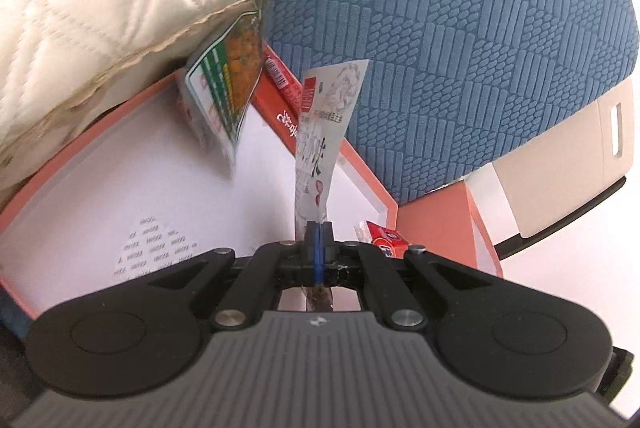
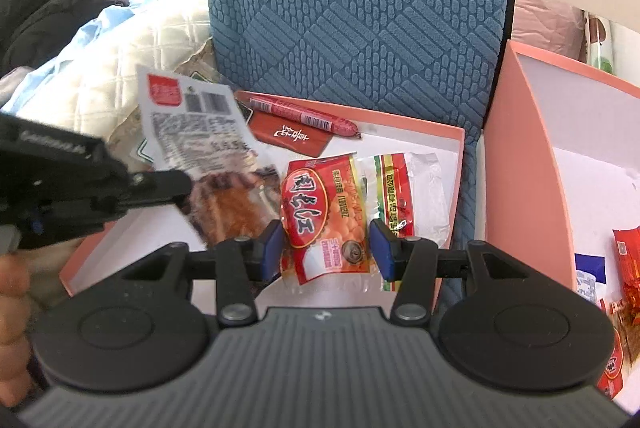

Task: Organize snacks
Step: 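Carry both held snacks over the pink-rimmed white box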

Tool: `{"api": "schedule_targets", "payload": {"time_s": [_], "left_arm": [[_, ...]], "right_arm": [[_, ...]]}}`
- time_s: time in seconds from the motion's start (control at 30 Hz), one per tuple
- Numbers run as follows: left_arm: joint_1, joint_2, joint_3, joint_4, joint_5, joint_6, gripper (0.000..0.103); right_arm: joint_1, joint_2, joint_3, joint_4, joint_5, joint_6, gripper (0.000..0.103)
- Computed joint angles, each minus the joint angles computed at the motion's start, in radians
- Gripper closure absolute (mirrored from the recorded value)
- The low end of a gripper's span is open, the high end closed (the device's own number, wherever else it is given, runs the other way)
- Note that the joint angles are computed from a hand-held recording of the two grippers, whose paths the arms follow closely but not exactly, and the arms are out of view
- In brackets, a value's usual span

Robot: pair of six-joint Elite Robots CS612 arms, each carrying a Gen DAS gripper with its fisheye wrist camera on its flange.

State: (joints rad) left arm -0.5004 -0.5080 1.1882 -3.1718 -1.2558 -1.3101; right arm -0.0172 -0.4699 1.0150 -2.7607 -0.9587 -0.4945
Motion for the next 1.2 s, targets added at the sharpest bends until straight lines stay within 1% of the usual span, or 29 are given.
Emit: {"api": "schedule_targets", "payload": {"time_s": [0.07,0.2,0.27,0.33,0.4,0.6,0.7,0.83,0.93,1.03,1.2], "left_arm": [[-0.001,-0.002,0.002,-0.004,-0.001,0.008,0.103],[-0.006,-0.014,-0.004,0.022,0.014,0.055,0.103],[-0.011,-0.026,-0.005,0.057,0.031,0.071,0.103],[-0.016,-0.033,-0.006,0.073,0.042,0.081,0.103],[-0.017,-0.040,-0.009,0.087,0.037,0.088,0.103],[-0.033,-0.065,-0.028,0.150,0.066,0.116,0.103],[-0.045,-0.082,-0.034,0.198,0.082,0.121,0.103],[-0.058,-0.100,-0.043,0.254,0.091,0.123,0.103],[-0.067,-0.108,-0.062,0.292,0.108,0.144,0.103],[-0.073,-0.107,-0.093,0.322,0.120,0.172,0.103],[-0.081,-0.097,-0.159,0.359,0.128,0.206,0.103]], "right_arm": [[0.002,-0.001,0.003,-0.002,-0.006,-0.001,0.053],[0.001,-0.005,0.009,-0.015,-0.003,-0.002,0.053],[0.000,-0.012,0.016,-0.021,0.001,-0.002,0.053],[-0.002,-0.021,0.026,-0.037,-0.003,0.002,0.053],[-0.006,-0.030,0.036,-0.050,-0.002,0.010,0.053],[-0.024,-0.070,0.074,-0.067,0.014,0.029,0.053],[-0.033,-0.090,0.088,-0.067,0.022,0.035,0.053],[-0.050,-0.125,0.120,-0.058,0.032,0.026,0.053],[-0.064,-0.141,0.128,-0.036,0.040,0.033,0.053],[-0.075,-0.155,0.133,-0.038,0.045,0.041,0.053],[-0.090,-0.163,0.108,-0.051,0.068,0.077,0.053]]}}
